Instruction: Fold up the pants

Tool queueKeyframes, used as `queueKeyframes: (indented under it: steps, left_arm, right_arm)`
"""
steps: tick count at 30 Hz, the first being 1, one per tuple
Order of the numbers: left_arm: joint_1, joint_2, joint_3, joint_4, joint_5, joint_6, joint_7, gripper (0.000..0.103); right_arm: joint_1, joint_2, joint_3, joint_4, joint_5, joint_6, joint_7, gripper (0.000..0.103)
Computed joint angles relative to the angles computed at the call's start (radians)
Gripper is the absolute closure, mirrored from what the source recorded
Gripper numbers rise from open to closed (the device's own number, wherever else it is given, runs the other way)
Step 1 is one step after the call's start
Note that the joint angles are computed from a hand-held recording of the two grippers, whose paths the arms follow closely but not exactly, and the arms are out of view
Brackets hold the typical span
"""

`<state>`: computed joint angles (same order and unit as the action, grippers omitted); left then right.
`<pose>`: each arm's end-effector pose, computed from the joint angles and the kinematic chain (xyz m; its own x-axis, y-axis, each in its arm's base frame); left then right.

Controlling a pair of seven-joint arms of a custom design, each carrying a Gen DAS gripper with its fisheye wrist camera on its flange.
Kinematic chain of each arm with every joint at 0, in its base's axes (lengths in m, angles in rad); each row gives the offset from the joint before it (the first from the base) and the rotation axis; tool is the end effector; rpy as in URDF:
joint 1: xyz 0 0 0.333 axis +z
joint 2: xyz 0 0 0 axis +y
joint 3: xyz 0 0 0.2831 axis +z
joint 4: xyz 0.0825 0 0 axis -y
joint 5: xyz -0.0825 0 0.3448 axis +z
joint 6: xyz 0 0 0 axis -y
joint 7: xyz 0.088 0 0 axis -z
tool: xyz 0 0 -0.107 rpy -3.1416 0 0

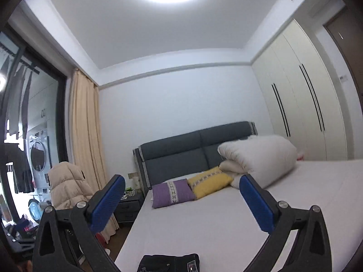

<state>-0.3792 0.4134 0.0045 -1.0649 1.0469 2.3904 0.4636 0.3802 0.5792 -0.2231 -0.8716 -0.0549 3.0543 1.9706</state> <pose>0.6195 -0.2365 0.6816 0.2815 -0.9596 -0.0049 -0.2618 -0.0718 -0.9625 0.6333 0.1789 0.7432 0.1969 -0.9550 -0.2217 0.0000 0.2261 -0.9741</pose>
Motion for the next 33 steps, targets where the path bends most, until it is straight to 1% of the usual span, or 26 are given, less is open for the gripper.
queueKeyframes:
  steps: [1, 2, 3, 5, 6, 9, 12, 13, 16, 18, 20, 24, 28, 30, 32, 33]
  left_arm:
    - [0.017, -0.032, -0.027, -0.044, -0.019, -0.01, 0.0, 0.0]
    - [0.002, -0.034, -0.019, -0.053, -0.037, -0.026, 0.007, 0.0]
    - [-0.002, -0.03, -0.026, -0.056, -0.047, -0.051, 0.011, 0.0]
    - [-0.001, 0.012, -0.048, -0.02, -0.113, -0.112, 0.047, 0.0]
    - [-0.002, 0.039, -0.057, 0.009, -0.161, -0.162, 0.064, 0.0]
    - [-0.013, 0.108, -0.056, 0.072, -0.24, -0.246, 0.096, 0.0]
    - [-0.016, 0.175, -0.054, 0.124, -0.311, -0.257, 0.118, 0.0]
    - [-0.008, 0.174, -0.053, 0.105, -0.32, -0.251, 0.112, 0.0]
    - [-0.007, 0.215, -0.037, 0.122, -0.361, -0.238, 0.114, 0.0]
    - [-0.005, 0.258, -0.031, 0.166, -0.388, -0.254, 0.126, 0.0]
    - [0.0, 0.321, -0.021, 0.229, -0.415, -0.262, 0.138, 0.0]
    - [0.004, 0.359, -0.005, 0.251, -0.447, -0.265, 0.139, 0.0]
    - [0.01, 0.345, 0.0, 0.221, -0.462, -0.263, 0.137, 0.0]
    - [0.015, 0.369, -0.002, 0.254, -0.474, -0.272, 0.152, 0.0]
    - [0.016, 0.339, -0.001, 0.208, -0.474, -0.261, 0.149, 0.0]
    - [0.017, 0.343, -0.002, 0.213, -0.475, -0.262, 0.151, 0.0]
  right_arm:
    - [-0.005, -0.011, 0.021, 0.001, -0.002, -0.032, -0.03, 0.0]
    - [-0.006, -0.028, 0.034, -0.012, -0.006, -0.068, -0.051, 0.0]
    - [-0.001, -0.05, 0.038, -0.043, -0.014, -0.086, -0.057, 0.0]
    - [0.016, -0.089, 0.035, -0.115, -0.039, -0.095, -0.048, 0.0]
    - [0.024, -0.099, 0.033, -0.136, -0.051, -0.111, -0.039, 0.0]
    - [0.058, -0.112, 0.005, -0.179, -0.116, -0.183, 0.029, 0.0]
    - [0.054, -0.074, 0.032, -0.124, -0.143, -0.324, 0.057, 0.0]
    - [0.051, -0.069, 0.042, -0.12, -0.152, -0.359, 0.061, 0.0]
    - [0.031, -0.069, 0.098, -0.131, -0.142, -0.453, 0.024, 0.0]
    - [0.028, -0.072, 0.117, -0.143, -0.144, -0.485, 0.003, 0.0]
    - [0.031, -0.086, 0.13, -0.177, -0.15, -0.499, -0.018, 0.0]
    - [0.036, -0.116, 0.153, -0.239, -0.153, -0.511, -0.055, 0.0]
    - [0.036, -0.123, 0.167, -0.263, -0.143, -0.524, -0.083, 0.0]
    - [0.036, -0.126, 0.17, -0.27, -0.138, -0.529, -0.09, 0.0]
    - [0.033, -0.125, 0.173, -0.269, -0.131, -0.538, -0.1, 0.0]
    - [0.031, -0.123, 0.175, -0.268, -0.127, -0.542, -0.105, 0.0]
